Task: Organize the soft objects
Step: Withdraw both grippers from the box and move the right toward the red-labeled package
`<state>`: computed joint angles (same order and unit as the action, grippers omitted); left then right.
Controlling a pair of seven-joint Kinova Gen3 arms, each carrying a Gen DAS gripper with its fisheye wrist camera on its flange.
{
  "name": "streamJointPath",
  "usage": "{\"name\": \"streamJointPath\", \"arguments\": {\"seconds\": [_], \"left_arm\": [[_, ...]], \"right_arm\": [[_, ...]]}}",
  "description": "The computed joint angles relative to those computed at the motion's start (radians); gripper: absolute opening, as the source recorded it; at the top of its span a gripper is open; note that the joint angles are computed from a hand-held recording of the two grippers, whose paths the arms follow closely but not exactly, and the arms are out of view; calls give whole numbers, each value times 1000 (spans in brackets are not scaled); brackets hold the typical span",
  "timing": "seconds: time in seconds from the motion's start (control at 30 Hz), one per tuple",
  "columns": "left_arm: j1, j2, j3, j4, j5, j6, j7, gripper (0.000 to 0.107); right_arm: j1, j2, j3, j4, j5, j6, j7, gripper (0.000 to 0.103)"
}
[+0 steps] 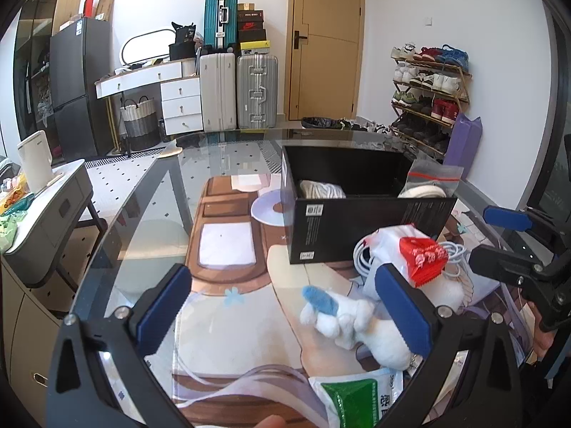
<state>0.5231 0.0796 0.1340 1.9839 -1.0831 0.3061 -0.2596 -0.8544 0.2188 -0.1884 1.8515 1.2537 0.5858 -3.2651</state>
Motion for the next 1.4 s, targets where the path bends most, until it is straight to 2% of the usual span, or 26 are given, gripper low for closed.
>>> {"name": "streamJointPath", "arguments": {"seconds": [0.23, 0.6, 0.9, 1.23, 1.33, 1.4], "left_arm": [[0, 9, 5, 0, 36, 8, -39, 103], [14, 13, -2, -1, 86, 17, -111, 103], [10, 11, -14, 6, 103, 12, -124, 103], [0, 9, -12, 10, 126, 6, -156, 103], [0, 8, -13, 12, 131, 6, -165, 103], [-1, 8, -12, 11, 139, 5, -173, 103]], "right_arm": [[10, 10, 9, -16, -24, -28, 21, 102], [-1, 52, 49, -77, -125, -54, 123, 102], [2, 67, 90, -98, -211, -96, 183, 102], [4, 99, 132, -135, -354, -172, 338, 102], [-15, 107, 162, -140, -371, -191, 352, 101], [-21, 112, 174, -142, -389, -202, 367, 96]]}}
